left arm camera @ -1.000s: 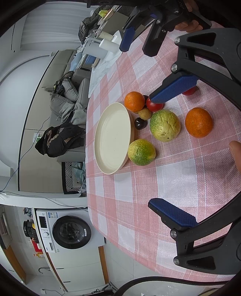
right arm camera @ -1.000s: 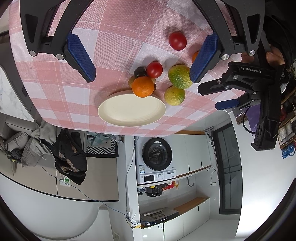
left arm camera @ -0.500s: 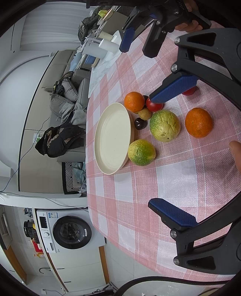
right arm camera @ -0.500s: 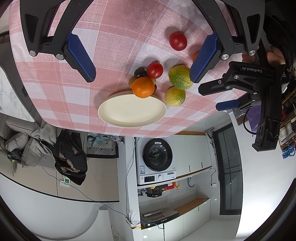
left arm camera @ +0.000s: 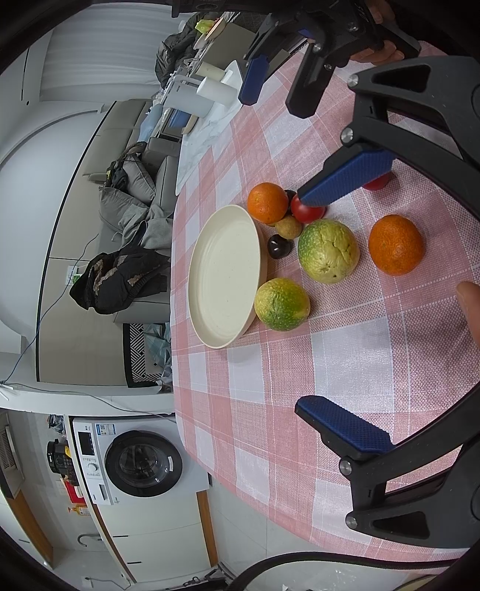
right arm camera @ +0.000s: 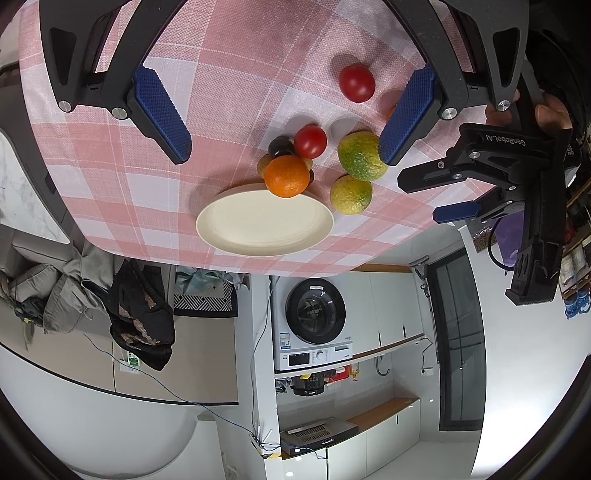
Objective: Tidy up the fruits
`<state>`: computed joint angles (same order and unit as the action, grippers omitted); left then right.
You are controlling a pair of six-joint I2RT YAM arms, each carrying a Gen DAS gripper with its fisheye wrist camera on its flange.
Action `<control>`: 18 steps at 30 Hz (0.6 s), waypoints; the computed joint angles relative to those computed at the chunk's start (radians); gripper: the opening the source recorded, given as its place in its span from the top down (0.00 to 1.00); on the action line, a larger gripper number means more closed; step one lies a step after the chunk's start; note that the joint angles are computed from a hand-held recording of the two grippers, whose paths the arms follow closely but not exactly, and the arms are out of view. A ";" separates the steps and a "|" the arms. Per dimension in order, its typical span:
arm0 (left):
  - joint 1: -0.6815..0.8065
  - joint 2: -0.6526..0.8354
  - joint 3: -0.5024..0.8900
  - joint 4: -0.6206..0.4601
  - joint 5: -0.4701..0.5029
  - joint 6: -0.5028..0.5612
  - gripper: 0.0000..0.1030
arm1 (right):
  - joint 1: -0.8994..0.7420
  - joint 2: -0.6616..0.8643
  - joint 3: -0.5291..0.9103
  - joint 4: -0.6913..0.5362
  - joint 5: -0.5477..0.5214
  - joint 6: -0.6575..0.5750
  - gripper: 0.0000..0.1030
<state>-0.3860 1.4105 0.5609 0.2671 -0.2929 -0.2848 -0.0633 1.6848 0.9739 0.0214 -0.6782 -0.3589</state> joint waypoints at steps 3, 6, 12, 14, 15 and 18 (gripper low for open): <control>-0.001 -0.003 -0.001 -0.002 -0.001 0.000 0.01 | 0.004 0.004 -0.003 0.004 0.016 -0.002 0.00; 0.000 -0.001 0.001 -0.004 0.000 -0.001 0.01 | 0.005 0.010 0.006 -0.014 0.024 -0.012 0.00; 0.007 0.063 -0.001 0.053 0.003 -0.005 0.01 | 0.013 0.014 0.022 -0.051 0.043 -0.033 0.00; 0.015 0.070 -0.002 0.063 0.013 -0.003 0.01 | 0.016 0.015 0.027 -0.064 0.052 -0.039 0.00; 0.017 0.074 -0.001 0.065 0.014 -0.005 0.01 | 0.026 0.013 0.036 -0.075 0.068 -0.036 0.00; 0.023 0.067 0.000 0.051 0.019 -0.010 0.01 | 0.034 0.022 0.055 -0.105 0.085 -0.043 0.00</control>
